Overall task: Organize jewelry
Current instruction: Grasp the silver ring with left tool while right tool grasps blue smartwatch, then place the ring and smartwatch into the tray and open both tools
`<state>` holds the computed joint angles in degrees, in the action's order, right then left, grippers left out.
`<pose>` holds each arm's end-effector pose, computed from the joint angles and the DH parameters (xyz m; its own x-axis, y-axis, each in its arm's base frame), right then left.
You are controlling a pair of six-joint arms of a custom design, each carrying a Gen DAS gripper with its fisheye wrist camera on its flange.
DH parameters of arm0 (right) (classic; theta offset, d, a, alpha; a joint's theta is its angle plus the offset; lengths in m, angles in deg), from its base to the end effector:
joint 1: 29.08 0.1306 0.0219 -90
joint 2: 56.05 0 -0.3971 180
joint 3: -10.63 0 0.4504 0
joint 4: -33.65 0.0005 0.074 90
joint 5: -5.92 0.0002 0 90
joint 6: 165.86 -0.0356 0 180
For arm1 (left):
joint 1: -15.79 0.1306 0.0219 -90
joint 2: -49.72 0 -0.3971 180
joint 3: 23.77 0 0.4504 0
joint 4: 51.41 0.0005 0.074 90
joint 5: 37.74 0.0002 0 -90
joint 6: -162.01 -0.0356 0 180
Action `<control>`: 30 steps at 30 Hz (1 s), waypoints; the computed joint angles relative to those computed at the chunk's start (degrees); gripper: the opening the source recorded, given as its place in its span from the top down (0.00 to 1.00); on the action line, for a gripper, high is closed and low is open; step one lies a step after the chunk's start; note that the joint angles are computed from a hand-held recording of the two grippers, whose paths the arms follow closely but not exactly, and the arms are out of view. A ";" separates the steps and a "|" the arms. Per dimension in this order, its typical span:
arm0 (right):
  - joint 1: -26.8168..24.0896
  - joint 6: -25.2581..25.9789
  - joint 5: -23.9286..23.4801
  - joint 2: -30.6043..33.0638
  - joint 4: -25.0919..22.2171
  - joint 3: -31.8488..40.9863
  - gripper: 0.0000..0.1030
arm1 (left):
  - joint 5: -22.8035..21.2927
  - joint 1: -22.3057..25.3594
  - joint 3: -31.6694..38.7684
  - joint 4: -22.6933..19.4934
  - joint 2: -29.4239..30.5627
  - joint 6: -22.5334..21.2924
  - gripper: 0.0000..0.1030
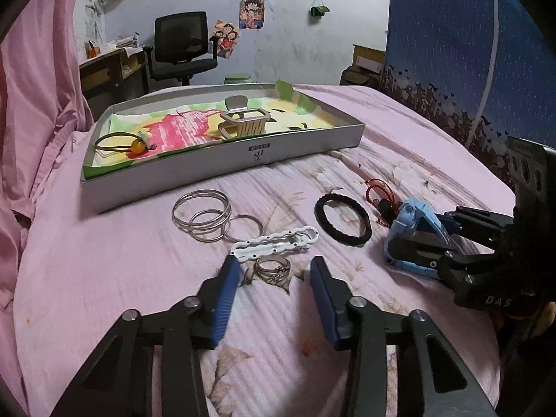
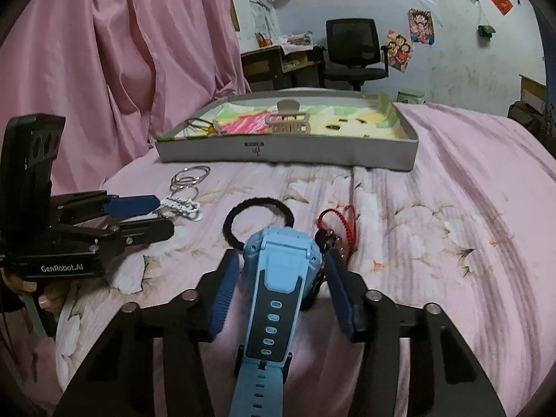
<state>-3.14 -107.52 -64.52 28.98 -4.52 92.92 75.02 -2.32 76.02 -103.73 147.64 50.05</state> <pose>0.4717 0.2157 0.4341 -0.5982 0.2590 -0.7583 0.1519 0.9658 0.2101 0.5608 -0.1984 0.4561 -0.4849 0.5214 -0.7021 0.7571 0.6522 -0.0385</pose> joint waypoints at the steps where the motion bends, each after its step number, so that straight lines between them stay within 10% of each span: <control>1: 0.01 -0.05 -0.25 0.15 -0.07 0.06 0.60 | -0.39 -0.15 0.19 -0.32 0.16 0.00 0.67; 7: 0.11 -0.56 -0.96 0.32 0.16 -0.09 0.62 | -1.22 -0.28 0.50 -0.83 0.44 0.49 0.81; 30: 2.07 2.87 4.11 -2.96 7.09 -1.98 0.62 | 4.94 2.30 -3.89 11.21 -4.89 8.31 0.81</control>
<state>-1.08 -104.66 -60.42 26.01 2.57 90.94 79.96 -0.02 72.13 -92.53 142.75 58.36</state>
